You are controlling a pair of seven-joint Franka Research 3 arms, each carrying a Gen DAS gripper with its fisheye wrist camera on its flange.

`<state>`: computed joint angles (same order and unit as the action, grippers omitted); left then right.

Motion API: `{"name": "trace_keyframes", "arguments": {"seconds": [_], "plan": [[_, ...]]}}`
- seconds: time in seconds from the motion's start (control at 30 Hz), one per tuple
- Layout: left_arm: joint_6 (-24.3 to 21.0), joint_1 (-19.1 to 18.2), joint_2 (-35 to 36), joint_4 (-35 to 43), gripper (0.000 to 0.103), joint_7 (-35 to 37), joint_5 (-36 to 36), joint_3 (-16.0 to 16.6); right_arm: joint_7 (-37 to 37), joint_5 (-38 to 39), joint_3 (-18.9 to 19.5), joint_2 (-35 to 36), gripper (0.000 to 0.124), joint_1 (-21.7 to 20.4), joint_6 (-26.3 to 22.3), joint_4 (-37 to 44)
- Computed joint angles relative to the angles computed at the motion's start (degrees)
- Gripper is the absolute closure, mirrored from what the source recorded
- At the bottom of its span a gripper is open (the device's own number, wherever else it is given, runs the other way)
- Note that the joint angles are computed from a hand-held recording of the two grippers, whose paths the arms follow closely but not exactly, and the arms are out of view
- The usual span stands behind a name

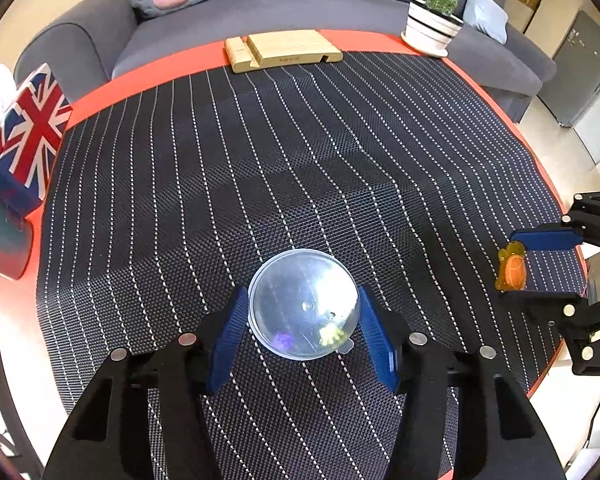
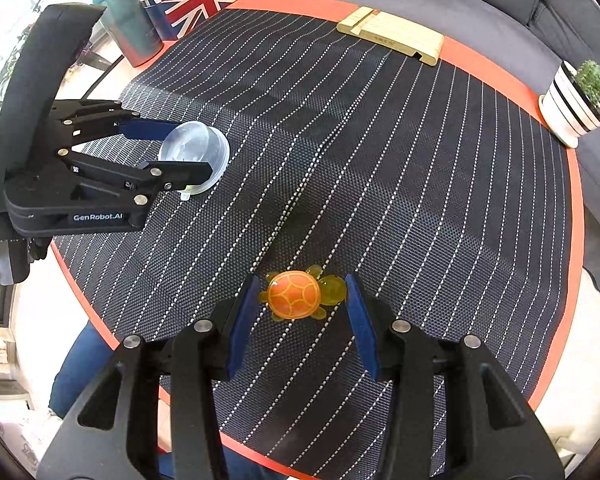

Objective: Collect trash
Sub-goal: 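Close the left tool on the clear plastic lid while the right tool holds the turtle, then carry the turtle over the bin and open the right tool while the left tool carries the lid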

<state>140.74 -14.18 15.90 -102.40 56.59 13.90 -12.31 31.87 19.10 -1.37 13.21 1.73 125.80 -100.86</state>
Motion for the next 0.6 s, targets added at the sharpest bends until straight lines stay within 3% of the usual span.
{"name": "trace_keyframes", "arguments": {"seconds": [0.6], "plan": [[8.66,-1.25,-13.05,-14.12,0.05,-5.49,10.12,-0.49,-5.75,9.31,0.47,-8.75,0.079,0.76,7.78,-10.94]]}}
